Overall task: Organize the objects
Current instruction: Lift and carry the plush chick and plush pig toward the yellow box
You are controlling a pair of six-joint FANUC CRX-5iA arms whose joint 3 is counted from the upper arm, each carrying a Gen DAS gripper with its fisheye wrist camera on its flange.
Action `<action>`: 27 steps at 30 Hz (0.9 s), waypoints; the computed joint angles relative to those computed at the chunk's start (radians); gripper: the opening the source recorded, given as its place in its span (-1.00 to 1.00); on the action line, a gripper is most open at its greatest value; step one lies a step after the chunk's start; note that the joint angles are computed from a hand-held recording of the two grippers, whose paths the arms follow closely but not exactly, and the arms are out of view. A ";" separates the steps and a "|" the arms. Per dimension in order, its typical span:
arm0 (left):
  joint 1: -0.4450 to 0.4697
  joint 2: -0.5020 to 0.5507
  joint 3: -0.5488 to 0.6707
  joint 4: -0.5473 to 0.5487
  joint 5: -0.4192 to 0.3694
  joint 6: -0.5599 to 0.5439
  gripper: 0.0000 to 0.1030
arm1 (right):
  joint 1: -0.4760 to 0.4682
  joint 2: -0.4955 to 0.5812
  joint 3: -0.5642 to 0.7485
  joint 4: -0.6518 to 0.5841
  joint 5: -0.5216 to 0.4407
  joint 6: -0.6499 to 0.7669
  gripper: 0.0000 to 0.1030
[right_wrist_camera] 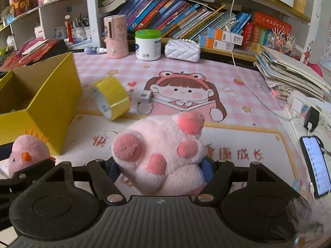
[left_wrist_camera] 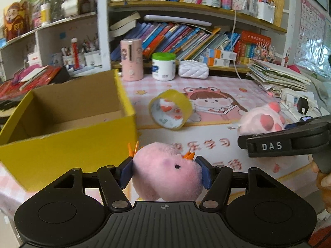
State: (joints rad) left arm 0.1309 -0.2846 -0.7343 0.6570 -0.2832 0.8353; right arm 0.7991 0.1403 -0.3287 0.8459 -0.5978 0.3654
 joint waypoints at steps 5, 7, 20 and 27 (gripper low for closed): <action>0.089 -0.101 -0.085 0.094 -0.067 -0.118 0.24 | 0.083 -0.027 -0.030 0.011 -0.057 -0.068 0.38; 0.128 -0.134 -0.108 0.108 -0.097 -0.143 0.24 | 0.116 -0.033 -0.037 0.009 -0.077 -0.087 0.38; 0.427 -0.363 -0.232 0.148 -0.331 -0.301 0.24 | 0.303 -0.044 -0.039 -0.077 -0.125 -0.143 0.38; 0.532 -0.420 -0.257 0.179 -0.392 -0.340 0.24 | 0.356 -0.038 -0.020 -0.086 -0.103 -0.099 0.39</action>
State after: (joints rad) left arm 0.6628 -0.7044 -0.9915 0.8360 -0.6751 0.4956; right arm 1.1550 0.1021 -0.3489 0.7598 -0.7004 0.2664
